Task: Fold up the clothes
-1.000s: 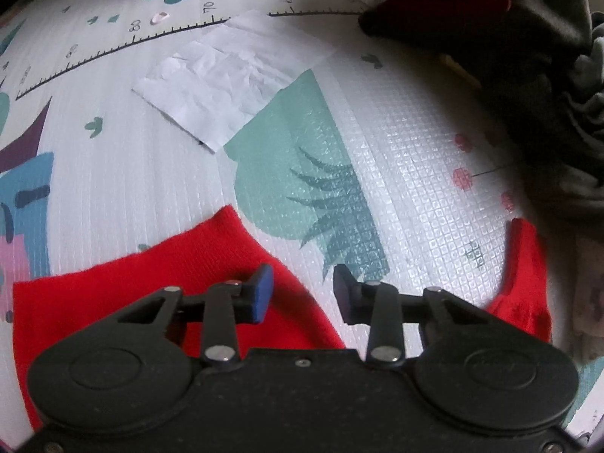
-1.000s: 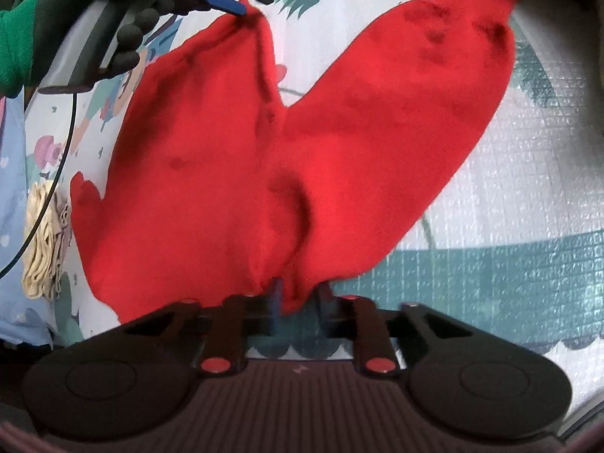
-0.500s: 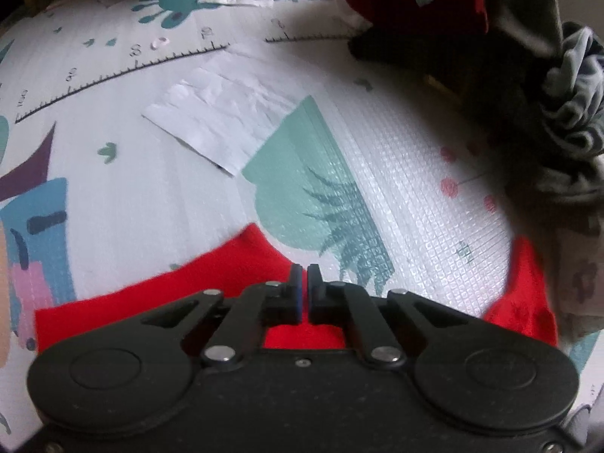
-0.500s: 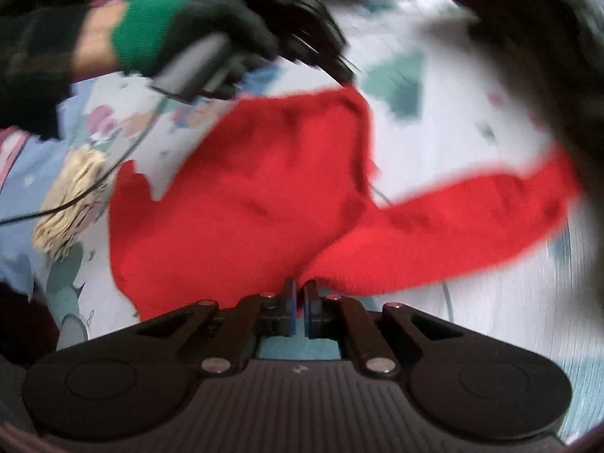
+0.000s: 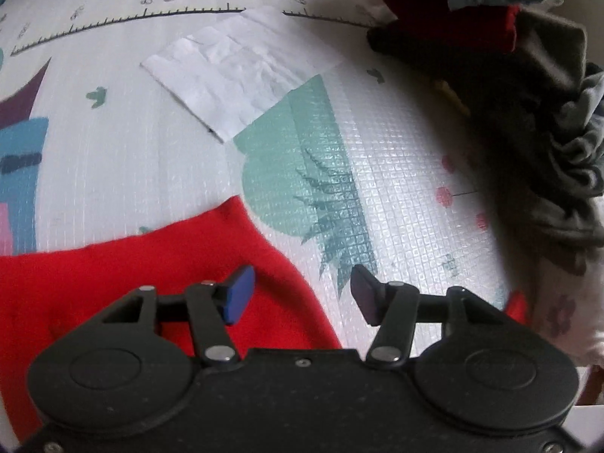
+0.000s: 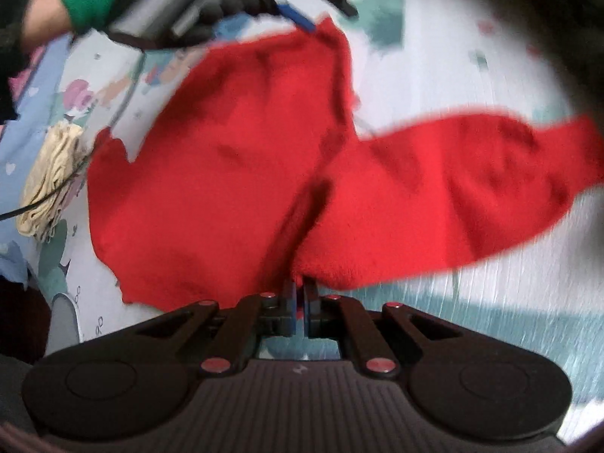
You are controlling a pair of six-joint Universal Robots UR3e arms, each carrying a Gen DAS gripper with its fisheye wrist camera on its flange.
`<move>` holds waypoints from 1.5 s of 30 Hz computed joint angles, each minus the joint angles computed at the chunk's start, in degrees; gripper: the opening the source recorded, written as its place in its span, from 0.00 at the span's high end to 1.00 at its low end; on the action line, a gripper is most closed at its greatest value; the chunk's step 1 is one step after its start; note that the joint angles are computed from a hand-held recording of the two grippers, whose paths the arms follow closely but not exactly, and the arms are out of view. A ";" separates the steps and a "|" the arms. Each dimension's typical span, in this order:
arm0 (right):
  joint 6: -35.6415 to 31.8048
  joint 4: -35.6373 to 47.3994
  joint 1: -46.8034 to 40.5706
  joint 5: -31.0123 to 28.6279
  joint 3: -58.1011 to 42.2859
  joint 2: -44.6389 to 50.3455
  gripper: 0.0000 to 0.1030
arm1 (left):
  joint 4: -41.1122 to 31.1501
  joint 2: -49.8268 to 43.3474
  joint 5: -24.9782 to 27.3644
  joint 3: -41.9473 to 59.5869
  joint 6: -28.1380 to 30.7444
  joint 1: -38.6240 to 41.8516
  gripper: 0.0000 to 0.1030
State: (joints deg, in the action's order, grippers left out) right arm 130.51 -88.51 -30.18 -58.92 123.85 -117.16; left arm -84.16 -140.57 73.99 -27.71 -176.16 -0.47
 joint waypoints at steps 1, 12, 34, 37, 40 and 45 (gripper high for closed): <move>1.05 0.75 -0.84 -0.22 0.00 0.63 0.84 | -1.05 -1.37 1.44 2.48 -0.10 -0.98 0.51; 1.22 1.09 -1.83 3.51 1.08 -0.63 0.47 | -3.27 -5.95 11.65 9.19 1.16 -5.82 0.90; -12.39 -14.03 13.65 4.71 3.64 -10.03 0.91 | 3.59 11.34 -2.42 -14.61 16.71 8.00 0.95; -11.10 -19.82 19.43 2.17 3.81 -7.46 0.91 | 5.55 12.96 -1.55 -18.07 19.76 8.92 0.95; -8.61 -26.93 25.80 -1.06 4.63 -3.52 0.91 | 8.18 14.56 -1.00 -22.16 21.94 9.62 0.95; -5.72 -35.39 33.75 -5.82 4.55 3.14 0.91 | 13.35 16.23 -3.90 -27.71 25.00 10.50 0.95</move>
